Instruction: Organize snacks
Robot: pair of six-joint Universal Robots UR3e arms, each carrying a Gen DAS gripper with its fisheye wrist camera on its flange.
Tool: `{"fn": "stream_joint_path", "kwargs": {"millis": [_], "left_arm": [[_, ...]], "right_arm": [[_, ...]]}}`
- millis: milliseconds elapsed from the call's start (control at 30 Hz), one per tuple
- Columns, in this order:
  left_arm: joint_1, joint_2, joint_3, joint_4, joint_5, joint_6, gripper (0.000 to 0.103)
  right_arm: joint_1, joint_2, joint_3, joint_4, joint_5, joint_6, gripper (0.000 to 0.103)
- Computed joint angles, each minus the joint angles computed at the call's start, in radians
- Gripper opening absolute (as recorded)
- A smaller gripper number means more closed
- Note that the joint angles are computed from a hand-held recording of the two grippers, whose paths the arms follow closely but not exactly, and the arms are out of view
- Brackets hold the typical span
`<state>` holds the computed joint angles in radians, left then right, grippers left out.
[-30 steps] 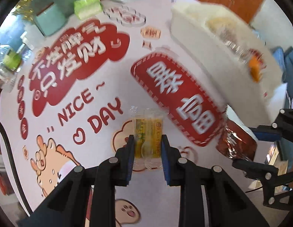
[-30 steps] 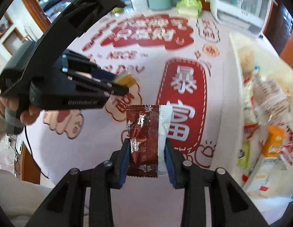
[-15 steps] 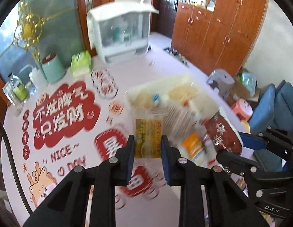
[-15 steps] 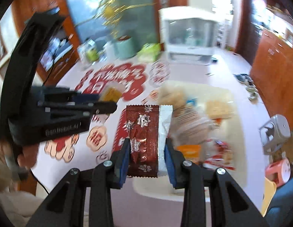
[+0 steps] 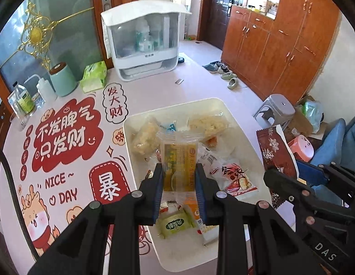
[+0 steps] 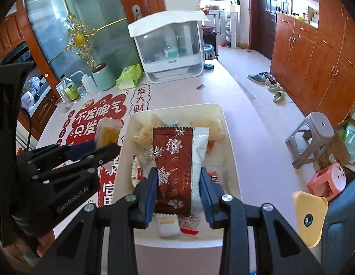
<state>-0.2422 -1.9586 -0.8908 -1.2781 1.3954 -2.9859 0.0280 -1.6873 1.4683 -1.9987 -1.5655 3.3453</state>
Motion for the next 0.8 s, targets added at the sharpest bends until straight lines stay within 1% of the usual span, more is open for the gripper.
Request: {"fn": "stream_joint_path", "kwargs": {"millis": [67,100,167,200,233,267,300,333,433,600,800], "left_arm": [[-0.011,-0.011,0.005,0.0,0.026,-0.01,0.025],[-0.016,-0.012,0.002,0.005,0.04,-0.016,0.028],[-0.018,-0.003,-0.023,0.029,0.05,-0.024,0.046],[-0.019,0.0,-0.03,0.038,0.053,-0.03,0.07],[-0.034,0.005,-0.054,0.079,0.112,-0.054,0.078],[-0.036,0.009,-0.066,0.099,0.133,-0.059,0.087],[-0.035,0.012,-0.079,0.116,0.143,-0.06,0.092],[-0.027,0.017,-0.09,0.117,0.135,-0.06,0.095],[-0.007,0.027,-0.104,0.098,0.12,-0.071,0.096],[0.002,0.054,-0.157,0.103,0.152,-0.083,0.096],[0.021,0.113,-0.232,0.131,0.181,-0.098,0.096]], "right_arm": [[-0.016,-0.008,0.013,0.003,0.014,-0.014,0.035],[-0.022,-0.003,0.016,0.001,0.023,-0.025,0.036],[-0.026,0.009,0.021,-0.004,0.028,-0.039,0.036],[-0.02,0.014,0.024,-0.008,0.021,-0.039,0.036],[-0.015,0.023,0.023,-0.008,0.013,-0.042,0.037],[-0.012,0.032,0.021,-0.005,0.006,-0.045,0.037],[-0.016,0.034,0.026,-0.005,0.002,-0.04,0.04],[-0.024,0.033,0.032,-0.006,0.008,-0.037,0.042],[-0.057,0.015,0.059,-0.002,0.037,-0.04,0.045],[-0.063,0.006,0.076,-0.007,0.045,-0.047,0.045],[-0.031,0.011,0.077,-0.036,0.028,-0.043,0.045]]}}
